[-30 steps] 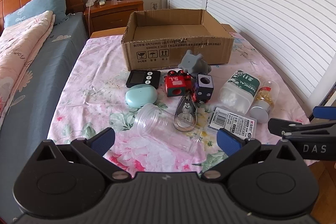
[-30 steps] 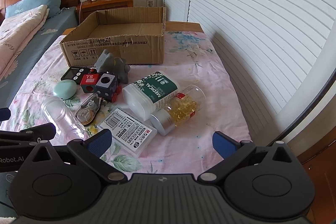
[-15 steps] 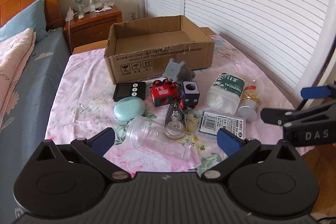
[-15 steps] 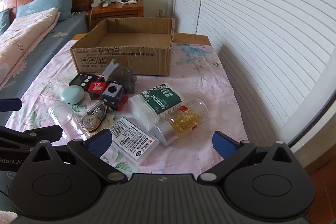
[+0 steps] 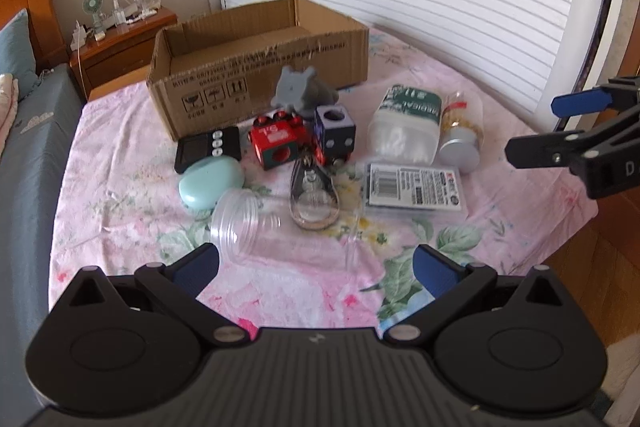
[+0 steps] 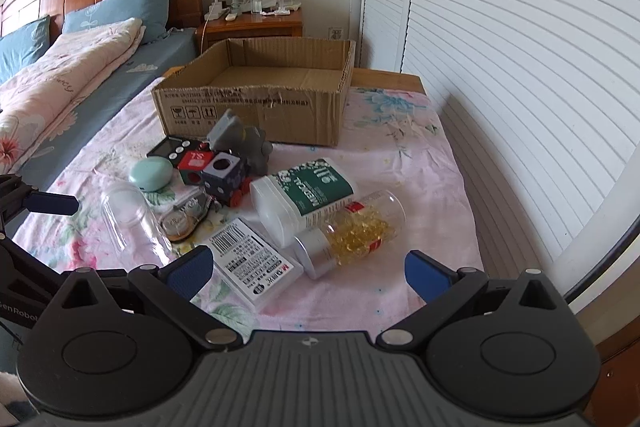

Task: Organize rigid objects
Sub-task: 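Move both tools toward the clear jar and capsule bottle on the sheet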

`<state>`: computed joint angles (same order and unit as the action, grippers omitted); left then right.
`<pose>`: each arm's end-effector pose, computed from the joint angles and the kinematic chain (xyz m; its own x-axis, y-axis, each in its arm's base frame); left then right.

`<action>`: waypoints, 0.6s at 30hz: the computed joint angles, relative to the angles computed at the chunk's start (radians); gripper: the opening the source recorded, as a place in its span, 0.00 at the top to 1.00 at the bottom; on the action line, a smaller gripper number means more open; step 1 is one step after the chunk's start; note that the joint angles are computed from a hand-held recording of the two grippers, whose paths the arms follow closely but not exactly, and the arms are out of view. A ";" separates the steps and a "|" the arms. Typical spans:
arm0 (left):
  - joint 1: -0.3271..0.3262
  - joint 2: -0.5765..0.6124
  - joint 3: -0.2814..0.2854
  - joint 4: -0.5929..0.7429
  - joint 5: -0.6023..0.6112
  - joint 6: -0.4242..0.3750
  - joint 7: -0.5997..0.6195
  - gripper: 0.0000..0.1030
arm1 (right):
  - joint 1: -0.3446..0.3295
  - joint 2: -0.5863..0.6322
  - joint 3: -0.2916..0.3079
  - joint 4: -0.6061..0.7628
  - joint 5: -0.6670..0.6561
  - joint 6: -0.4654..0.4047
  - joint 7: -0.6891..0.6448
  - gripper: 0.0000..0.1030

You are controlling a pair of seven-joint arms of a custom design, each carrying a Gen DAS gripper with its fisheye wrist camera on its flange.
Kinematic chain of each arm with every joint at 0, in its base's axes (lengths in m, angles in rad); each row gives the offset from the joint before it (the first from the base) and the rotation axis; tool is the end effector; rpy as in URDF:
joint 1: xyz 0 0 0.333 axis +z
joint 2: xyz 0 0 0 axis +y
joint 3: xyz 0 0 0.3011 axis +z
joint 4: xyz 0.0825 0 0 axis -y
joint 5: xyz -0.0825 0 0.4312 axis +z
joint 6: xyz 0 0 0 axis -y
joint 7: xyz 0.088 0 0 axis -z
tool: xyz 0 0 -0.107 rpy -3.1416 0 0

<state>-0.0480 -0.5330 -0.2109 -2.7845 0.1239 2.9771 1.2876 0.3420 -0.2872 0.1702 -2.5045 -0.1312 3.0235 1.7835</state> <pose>0.4270 -0.1163 0.3993 -0.0958 -0.9953 -0.0152 -0.7428 0.0817 -0.6645 0.4530 0.2675 0.4375 0.4233 -0.9060 -0.0007 -0.6278 -0.2928 -0.7212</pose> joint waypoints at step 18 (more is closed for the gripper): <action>0.021 0.155 0.024 0.020 -0.040 0.092 0.039 0.00 | -0.030 0.119 -0.031 0.052 -0.064 -0.029 -0.109 0.00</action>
